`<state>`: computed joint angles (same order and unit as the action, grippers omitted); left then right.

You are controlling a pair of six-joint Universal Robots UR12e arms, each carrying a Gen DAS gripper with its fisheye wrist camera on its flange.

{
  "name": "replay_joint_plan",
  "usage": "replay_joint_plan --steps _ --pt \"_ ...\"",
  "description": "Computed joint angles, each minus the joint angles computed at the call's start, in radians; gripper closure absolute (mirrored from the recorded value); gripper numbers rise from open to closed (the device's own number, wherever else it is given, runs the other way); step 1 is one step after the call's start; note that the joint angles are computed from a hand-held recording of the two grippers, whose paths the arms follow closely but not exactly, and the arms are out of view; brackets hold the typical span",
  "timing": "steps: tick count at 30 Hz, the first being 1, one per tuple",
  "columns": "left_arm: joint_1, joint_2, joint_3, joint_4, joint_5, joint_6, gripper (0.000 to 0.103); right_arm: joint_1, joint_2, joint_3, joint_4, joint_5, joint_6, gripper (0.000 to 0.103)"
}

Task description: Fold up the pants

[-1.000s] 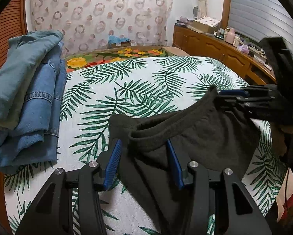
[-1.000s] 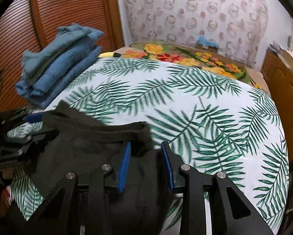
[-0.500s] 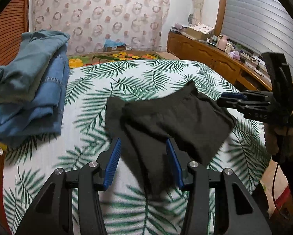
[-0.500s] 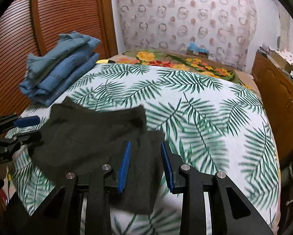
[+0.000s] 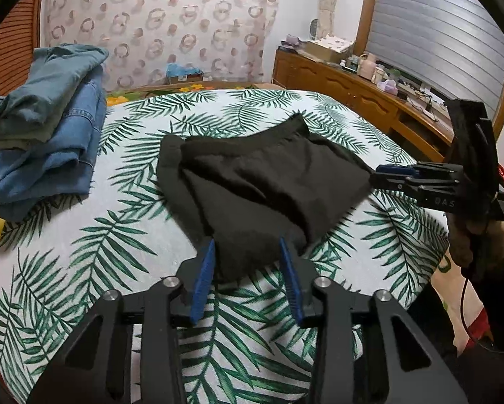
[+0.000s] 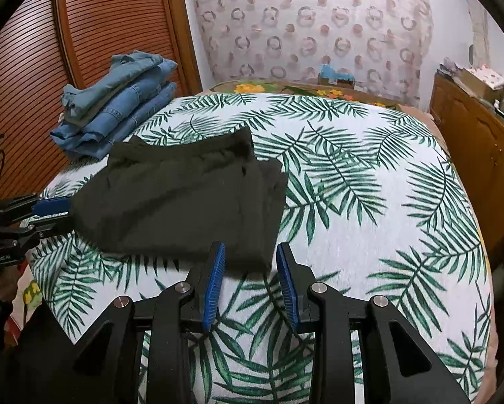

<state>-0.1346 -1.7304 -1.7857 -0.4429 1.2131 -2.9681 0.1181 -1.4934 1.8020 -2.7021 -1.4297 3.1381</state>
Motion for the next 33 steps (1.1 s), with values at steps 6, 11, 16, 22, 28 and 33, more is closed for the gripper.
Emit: replay_joint_plan --steps 6,11,16,22,28,33 --pt "-0.001 -0.004 -0.002 -0.016 -0.001 -0.003 0.071 -0.003 0.003 -0.003 -0.009 0.015 0.024 0.071" --pt "-0.004 -0.006 -0.003 -0.016 0.010 0.000 0.073 -0.002 0.004 0.000 0.001 0.023 0.016 0.087" --pt "-0.004 -0.012 -0.004 -0.004 0.030 -0.005 0.091 -0.003 -0.006 0.008 -0.017 0.002 -0.005 0.098" --pt "0.005 -0.003 -0.021 0.066 0.028 -0.031 0.098 -0.008 -0.015 0.014 -0.015 0.009 -0.010 0.099" --pt "0.021 0.010 -0.027 0.107 0.022 -0.047 0.098 -0.017 -0.021 0.023 -0.029 0.042 0.008 0.099" --pt "0.028 0.010 -0.033 0.093 0.019 -0.047 0.098 -0.019 -0.029 0.030 -0.037 0.047 -0.002 0.099"
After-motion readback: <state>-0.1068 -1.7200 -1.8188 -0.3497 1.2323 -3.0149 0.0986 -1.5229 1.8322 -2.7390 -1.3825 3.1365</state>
